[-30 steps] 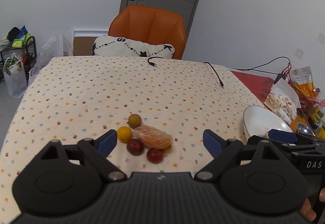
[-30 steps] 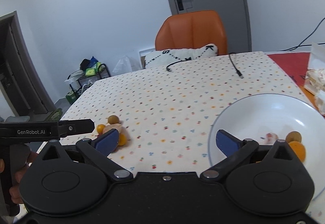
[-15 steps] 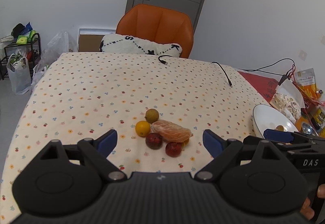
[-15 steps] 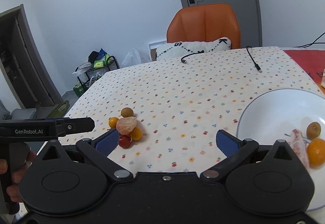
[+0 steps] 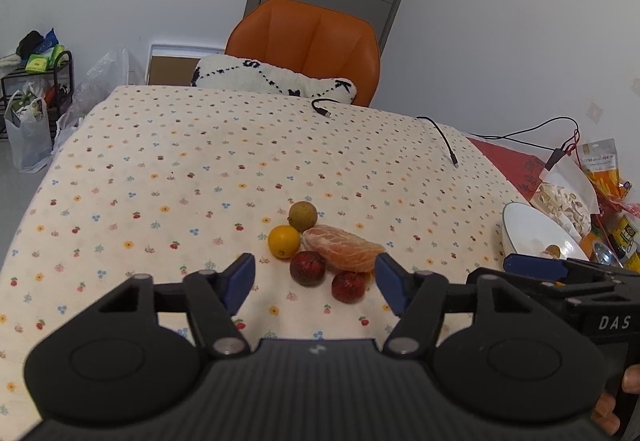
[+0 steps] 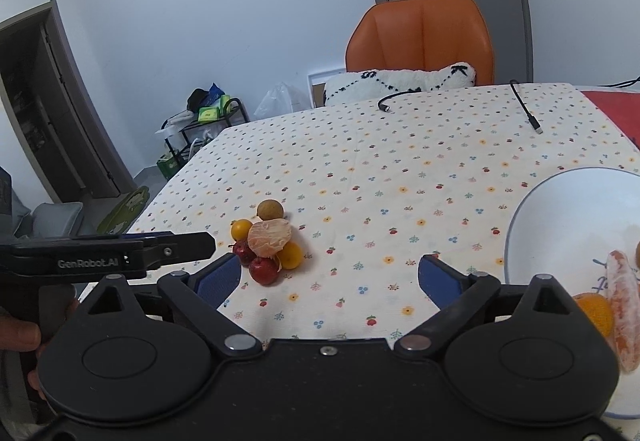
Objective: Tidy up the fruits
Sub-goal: 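Move both open tools back toward the fruit pile, then grasp a dark red plum with the left tool while the right tool grasps a small red apple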
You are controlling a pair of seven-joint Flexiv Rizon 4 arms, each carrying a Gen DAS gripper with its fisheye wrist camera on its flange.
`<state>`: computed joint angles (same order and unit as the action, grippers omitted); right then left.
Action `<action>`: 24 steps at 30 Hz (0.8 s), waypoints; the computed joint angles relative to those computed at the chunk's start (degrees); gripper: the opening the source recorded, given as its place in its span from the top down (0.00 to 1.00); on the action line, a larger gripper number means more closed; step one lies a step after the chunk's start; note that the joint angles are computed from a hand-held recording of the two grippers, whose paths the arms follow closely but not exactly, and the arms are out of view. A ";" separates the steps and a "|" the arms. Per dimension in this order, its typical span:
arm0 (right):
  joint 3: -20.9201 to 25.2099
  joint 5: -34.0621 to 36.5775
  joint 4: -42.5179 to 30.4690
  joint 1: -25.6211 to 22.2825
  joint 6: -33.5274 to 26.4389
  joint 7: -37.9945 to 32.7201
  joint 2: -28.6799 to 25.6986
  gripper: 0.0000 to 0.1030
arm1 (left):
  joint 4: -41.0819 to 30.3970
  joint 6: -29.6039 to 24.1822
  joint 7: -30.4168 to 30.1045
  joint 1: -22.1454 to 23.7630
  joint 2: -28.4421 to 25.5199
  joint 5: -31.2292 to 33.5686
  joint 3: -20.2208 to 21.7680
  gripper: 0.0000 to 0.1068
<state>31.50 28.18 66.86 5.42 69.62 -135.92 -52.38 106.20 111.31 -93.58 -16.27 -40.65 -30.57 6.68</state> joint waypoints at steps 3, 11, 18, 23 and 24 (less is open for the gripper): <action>-0.73 -0.38 -0.27 0.55 -0.53 0.90 -0.07 0.14 | -0.45 -0.09 -0.58 1.73 -0.52 1.14 -1.65 0.49; -1.17 -0.81 -1.46 1.45 -2.82 1.64 -0.70 0.28 | -1.58 -0.12 -1.98 4.92 -1.73 4.29 -4.21 0.59; -2.25 -1.21 -2.31 2.70 -5.29 2.39 -1.13 0.43 | -2.86 -0.96 -3.06 7.21 -2.84 6.61 -5.76 0.63; -2.84 -1.29 -3.27 3.46 -7.89 2.63 -1.59 0.53 | -3.38 -0.91 -4.10 9.46 -3.58 8.61 -7.60 0.63; -2.96 -1.26 -3.36 3.68 -8.27 2.62 -1.64 0.55 | -3.49 -0.86 -4.29 9.85 -3.71 9.03 -7.94 0.63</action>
<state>28.53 26.92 63.50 9.09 61.35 -133.31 -54.02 102.72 110.45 -97.87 -6.42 -44.37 -21.54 -1.26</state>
